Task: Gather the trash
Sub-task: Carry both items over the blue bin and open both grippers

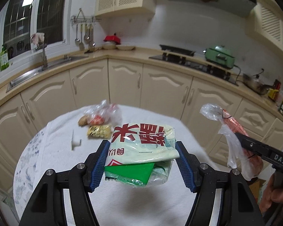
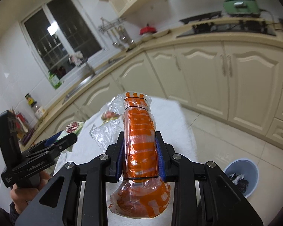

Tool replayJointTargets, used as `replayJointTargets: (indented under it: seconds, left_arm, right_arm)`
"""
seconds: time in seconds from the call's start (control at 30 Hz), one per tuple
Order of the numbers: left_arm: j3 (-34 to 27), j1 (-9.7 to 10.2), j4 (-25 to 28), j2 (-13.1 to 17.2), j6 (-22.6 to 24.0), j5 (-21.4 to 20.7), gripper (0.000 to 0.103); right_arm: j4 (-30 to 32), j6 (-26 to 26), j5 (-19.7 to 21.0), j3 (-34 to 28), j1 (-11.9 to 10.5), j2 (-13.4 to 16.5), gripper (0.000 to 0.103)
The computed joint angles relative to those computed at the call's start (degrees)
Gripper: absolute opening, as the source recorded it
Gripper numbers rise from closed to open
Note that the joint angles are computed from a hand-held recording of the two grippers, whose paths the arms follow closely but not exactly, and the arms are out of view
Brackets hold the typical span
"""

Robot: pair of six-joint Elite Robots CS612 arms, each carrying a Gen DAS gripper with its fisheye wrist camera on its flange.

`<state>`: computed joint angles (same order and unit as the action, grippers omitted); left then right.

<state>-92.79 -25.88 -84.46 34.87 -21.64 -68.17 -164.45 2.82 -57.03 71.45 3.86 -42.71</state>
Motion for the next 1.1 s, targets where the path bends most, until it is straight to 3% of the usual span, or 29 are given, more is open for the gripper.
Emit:
replayJointTargets:
  seconds: [0.2,0.43,0.73,0.93,1.1]
  left_arm:
    - [1.5,-1.90,-4.7,-0.8,3.3,-2.5,0.064]
    - [5.1,-3.98,-9.1,-1.7,6.8,-7.5,0.064]
    - [12.5,-4.47,-11.3,-4.2,9.0,-15.6,0.064]
    - [21.6,-3.81,-11.2,-7.8,10.2,-20.0,0.064]
    - [35.0,-3.29,-13.0,-13.8,11.2,-23.3,0.064]
  right_arm:
    - [-4.8,2.9,-4.6,2.7,-1.8,-2.1,0.029]
    - [-7.8,4.2,-12.6,6.2,-4.0,-4.7,0.029]
    - [-7.9,4.8,-19.7,8.5,-6.7,-5.7,0.029]
    - [-5.0,5.9,-21.2,7.3,-8.1,-4.1,0.029]
    - [-1.7,7.4,-21.3,5.6,-9.1,-1.9,0.029]
